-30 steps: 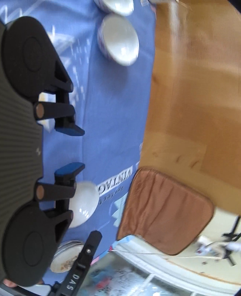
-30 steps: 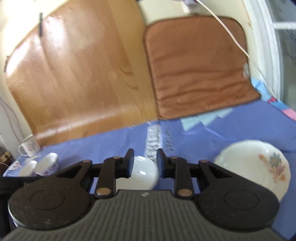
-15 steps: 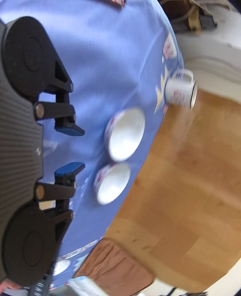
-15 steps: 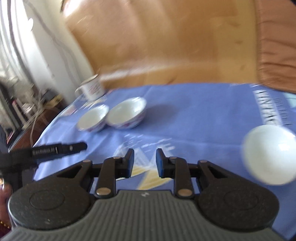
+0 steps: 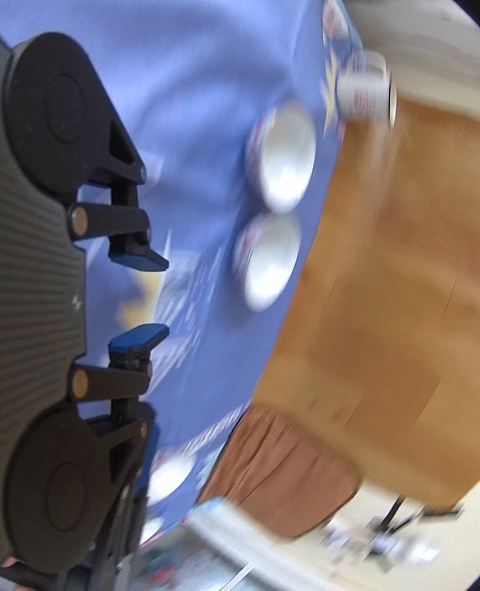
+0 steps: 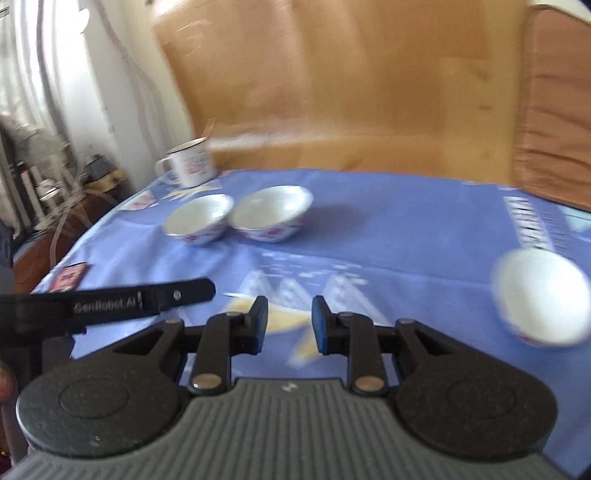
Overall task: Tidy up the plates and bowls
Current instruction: 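Move both open tools back toward the two bowls by the mug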
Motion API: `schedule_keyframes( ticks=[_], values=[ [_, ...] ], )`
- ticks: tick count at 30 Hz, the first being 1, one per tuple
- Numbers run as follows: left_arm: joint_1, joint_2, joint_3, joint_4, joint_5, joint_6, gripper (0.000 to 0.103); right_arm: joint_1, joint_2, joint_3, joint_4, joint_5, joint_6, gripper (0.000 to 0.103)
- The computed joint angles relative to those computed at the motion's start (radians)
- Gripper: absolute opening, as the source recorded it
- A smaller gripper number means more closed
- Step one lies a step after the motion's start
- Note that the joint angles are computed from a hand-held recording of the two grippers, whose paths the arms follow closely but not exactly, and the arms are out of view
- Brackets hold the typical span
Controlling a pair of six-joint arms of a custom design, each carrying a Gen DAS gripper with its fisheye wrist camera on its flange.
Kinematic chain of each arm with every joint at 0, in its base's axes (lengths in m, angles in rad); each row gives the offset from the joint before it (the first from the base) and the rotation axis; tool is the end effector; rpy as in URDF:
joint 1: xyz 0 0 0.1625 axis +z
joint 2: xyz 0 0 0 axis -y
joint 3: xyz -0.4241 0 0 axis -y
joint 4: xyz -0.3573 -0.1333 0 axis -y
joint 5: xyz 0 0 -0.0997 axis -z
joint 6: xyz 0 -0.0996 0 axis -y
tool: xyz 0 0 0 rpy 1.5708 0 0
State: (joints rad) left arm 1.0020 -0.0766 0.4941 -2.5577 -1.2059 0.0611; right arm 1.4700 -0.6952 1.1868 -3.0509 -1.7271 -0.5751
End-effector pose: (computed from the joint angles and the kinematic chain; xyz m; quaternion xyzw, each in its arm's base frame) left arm -0.3337 -0.8354 0.0255 0.2439 0.9132 -0.3111 0.0992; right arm 0.0389 -0.7856 0.2947 0.1702 -0.8618 0.4234 0.2216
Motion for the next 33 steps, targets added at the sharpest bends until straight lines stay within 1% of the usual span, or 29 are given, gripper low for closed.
schedule_keyframes(
  ticks=[2, 5, 6, 8, 9, 11, 12, 14, 15, 18, 21, 25, 33],
  values=[
    [-0.016, 0.028, -0.034, 0.048, -0.031, 0.028, 0.032, -0.01, -0.04, 0.071, -0.087, -0.028, 0.007, 0.029],
    [-0.046, 0.088, -0.116, 0.12, -0.038, 0.081, 0.033, -0.029, -0.097, 0.168, -0.218, -0.077, 0.039, 0.03],
    [-0.055, 0.106, -0.14, 0.137, -0.035, 0.097, 0.034, -0.037, -0.115, 0.197, -0.248, -0.086, 0.055, 0.03],
    [-0.076, 0.135, -0.17, 0.154, -0.018, 0.13, 0.039, -0.051, -0.147, 0.244, -0.293, -0.099, 0.087, 0.03],
    [-0.086, 0.139, -0.165, 0.148, -0.006, 0.142, 0.043, -0.057, -0.156, 0.261, -0.315, -0.105, 0.098, 0.03],
    [-0.1, 0.154, -0.174, 0.15, 0.014, 0.158, 0.044, -0.066, -0.17, 0.293, -0.359, -0.109, 0.11, 0.03],
    [-0.107, 0.148, -0.155, 0.144, 0.021, 0.162, 0.044, -0.072, -0.175, 0.304, -0.37, -0.105, 0.117, 0.03],
    [-0.117, 0.152, -0.151, 0.15, 0.037, 0.163, 0.044, -0.082, -0.185, 0.318, -0.368, -0.087, 0.134, 0.03],
    [-0.121, 0.142, -0.122, 0.135, 0.049, 0.165, 0.044, -0.086, -0.189, 0.324, -0.367, -0.077, 0.138, 0.03],
    [-0.132, 0.161, -0.148, 0.144, 0.092, 0.172, 0.046, -0.101, -0.206, 0.342, -0.355, -0.044, 0.147, 0.03],
    [-0.141, 0.184, -0.191, 0.169, 0.119, 0.163, 0.048, -0.113, -0.218, 0.354, -0.349, -0.02, 0.163, 0.03],
    [-0.146, 0.212, -0.245, 0.203, 0.138, 0.164, 0.048, -0.13, -0.231, 0.363, -0.34, 0.002, 0.192, 0.03],
    [-0.155, 0.254, -0.321, 0.255, 0.159, 0.173, 0.05, -0.146, -0.243, 0.376, -0.349, 0.027, 0.216, 0.03]
  ],
)
